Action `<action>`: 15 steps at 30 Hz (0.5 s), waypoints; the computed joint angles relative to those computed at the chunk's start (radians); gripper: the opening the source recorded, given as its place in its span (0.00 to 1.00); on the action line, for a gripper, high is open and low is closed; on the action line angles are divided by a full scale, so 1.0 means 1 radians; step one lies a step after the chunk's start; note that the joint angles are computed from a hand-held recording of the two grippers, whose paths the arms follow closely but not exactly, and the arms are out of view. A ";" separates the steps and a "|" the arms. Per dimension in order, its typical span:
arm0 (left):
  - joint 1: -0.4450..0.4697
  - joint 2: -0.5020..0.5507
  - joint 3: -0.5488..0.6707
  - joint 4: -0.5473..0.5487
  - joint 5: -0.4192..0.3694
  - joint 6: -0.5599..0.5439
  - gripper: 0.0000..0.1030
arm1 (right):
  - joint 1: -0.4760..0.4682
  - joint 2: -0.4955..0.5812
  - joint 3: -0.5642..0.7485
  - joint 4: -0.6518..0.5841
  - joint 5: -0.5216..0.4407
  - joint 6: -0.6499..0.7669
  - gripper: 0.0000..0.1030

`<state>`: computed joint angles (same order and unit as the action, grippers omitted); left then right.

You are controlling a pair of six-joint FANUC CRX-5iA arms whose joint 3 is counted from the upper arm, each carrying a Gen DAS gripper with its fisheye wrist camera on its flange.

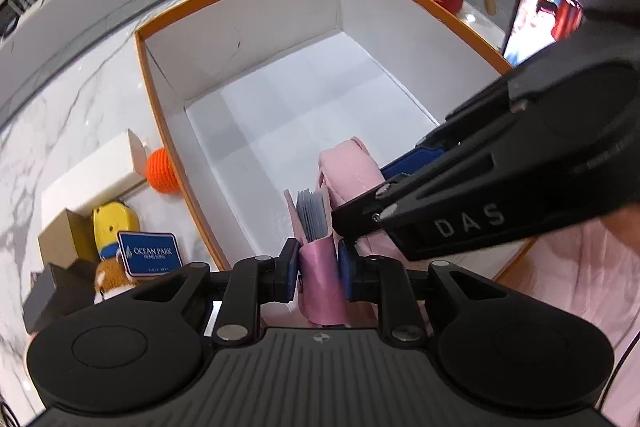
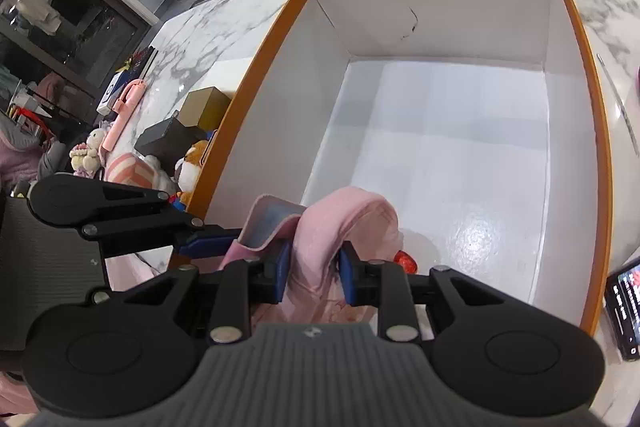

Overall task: Organize objects
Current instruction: 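Lower the card holder into the box with the left tool while the right lowers the pouch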

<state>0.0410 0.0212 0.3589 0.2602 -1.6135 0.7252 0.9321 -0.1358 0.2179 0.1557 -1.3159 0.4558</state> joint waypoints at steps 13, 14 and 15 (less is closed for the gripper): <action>0.226 -0.077 -0.153 0.338 0.002 -0.172 0.64 | 0.010 0.002 -0.015 0.010 0.039 -0.012 0.28; 0.243 -0.087 -0.162 0.346 0.005 -0.166 0.64 | 0.013 0.006 -0.012 0.014 0.038 -0.008 0.28; 0.259 -0.097 -0.176 0.356 0.015 -0.158 0.64 | 0.014 0.011 -0.006 0.014 0.036 -0.002 0.28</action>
<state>0.2997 -0.0763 0.1833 0.6157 -1.5981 0.5670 0.9457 -0.1244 0.2122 0.1698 -1.2796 0.4541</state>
